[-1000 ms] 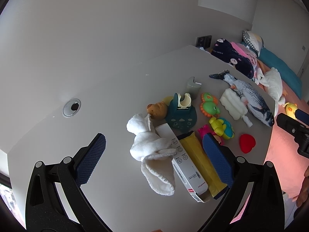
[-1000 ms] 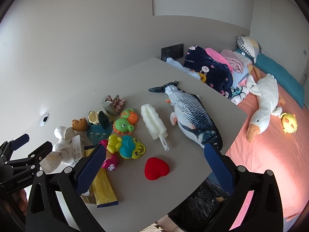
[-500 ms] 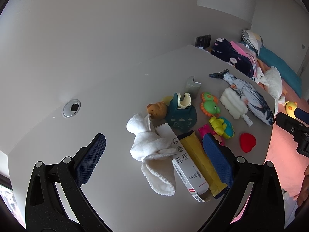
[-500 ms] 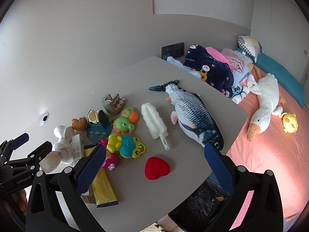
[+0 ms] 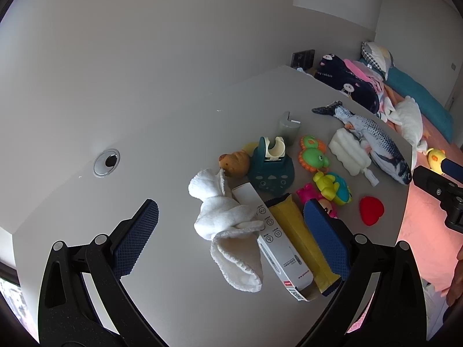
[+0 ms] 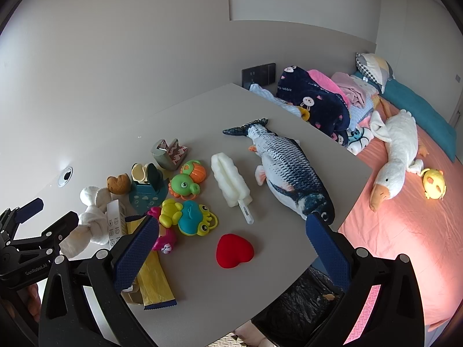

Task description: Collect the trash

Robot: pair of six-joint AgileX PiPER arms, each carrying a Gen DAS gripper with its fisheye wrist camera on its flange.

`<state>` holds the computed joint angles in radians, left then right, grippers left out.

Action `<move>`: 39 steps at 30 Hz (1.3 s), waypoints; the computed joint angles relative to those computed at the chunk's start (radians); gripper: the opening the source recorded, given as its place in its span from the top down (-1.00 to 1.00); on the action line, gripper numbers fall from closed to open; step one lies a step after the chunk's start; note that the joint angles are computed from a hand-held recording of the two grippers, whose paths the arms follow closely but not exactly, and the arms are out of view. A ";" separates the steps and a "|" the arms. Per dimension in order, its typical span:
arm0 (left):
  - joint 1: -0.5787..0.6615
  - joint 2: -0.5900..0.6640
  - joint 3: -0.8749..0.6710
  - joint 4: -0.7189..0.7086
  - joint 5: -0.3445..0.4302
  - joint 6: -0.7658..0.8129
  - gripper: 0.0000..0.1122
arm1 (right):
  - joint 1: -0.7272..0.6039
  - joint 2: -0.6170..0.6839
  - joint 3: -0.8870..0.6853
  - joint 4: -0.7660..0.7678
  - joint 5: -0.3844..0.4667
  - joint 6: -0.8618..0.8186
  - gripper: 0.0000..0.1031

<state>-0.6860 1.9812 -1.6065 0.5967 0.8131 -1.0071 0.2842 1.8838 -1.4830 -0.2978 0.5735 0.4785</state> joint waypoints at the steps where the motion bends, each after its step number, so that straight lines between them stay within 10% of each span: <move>1: 0.000 0.000 0.000 0.000 0.000 0.000 -0.73 | 0.000 0.000 0.000 0.002 0.000 -0.001 -0.97; 39: 0.091 0.045 0.019 -0.170 -0.068 0.065 -0.72 | -0.047 0.060 -0.041 0.177 0.003 -0.163 -0.97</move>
<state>-0.5952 2.0258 -1.5877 0.4269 0.7447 -0.9425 0.2371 1.9440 -1.5240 -0.1206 0.5768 0.3154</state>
